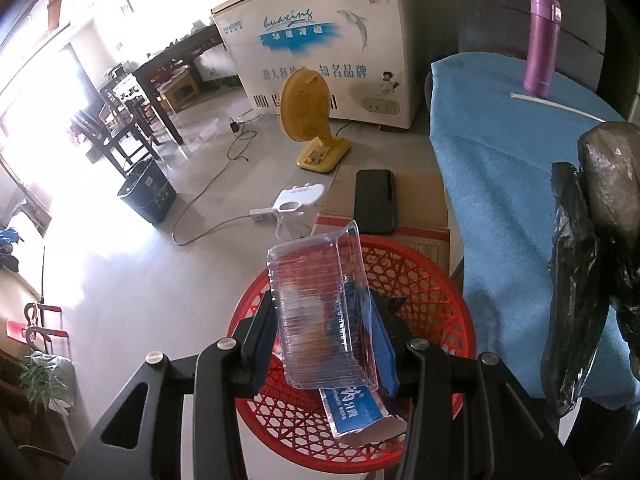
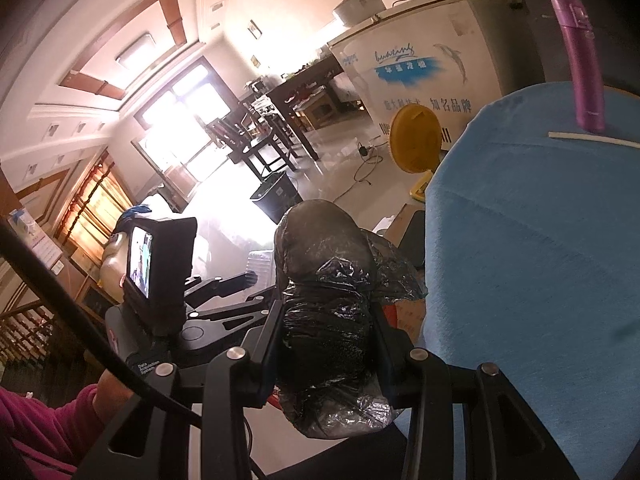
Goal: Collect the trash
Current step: 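Hold the clear container and black bag above the red basket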
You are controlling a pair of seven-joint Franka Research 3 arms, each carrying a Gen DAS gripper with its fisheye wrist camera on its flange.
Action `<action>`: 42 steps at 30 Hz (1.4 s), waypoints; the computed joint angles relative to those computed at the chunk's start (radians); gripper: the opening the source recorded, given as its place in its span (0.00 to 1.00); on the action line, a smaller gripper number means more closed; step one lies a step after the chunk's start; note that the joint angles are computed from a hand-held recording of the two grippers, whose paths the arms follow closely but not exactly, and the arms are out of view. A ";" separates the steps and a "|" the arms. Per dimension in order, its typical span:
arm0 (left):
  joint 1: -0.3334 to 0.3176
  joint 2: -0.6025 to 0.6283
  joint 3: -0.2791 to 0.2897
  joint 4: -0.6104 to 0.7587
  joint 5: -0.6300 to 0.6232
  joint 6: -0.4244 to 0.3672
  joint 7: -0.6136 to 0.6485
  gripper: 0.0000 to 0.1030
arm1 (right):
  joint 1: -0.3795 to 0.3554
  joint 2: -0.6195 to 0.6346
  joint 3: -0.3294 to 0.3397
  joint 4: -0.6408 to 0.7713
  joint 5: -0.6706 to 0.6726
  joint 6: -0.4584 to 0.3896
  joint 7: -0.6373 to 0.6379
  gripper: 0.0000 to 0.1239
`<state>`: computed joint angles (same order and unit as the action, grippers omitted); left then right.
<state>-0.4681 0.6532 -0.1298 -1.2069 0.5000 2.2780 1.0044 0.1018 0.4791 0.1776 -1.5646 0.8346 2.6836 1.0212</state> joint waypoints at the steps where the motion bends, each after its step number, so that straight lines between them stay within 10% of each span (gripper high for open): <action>1: 0.002 -0.002 0.000 -0.004 -0.002 -0.001 0.000 0.44 | 0.004 0.004 -0.003 0.006 -0.008 -0.004 0.006 0.34; 42: 0.019 0.031 -0.006 0.012 -0.041 -0.063 0.035 0.45 | 0.022 0.193 -0.021 0.248 -0.203 -0.150 0.218 0.34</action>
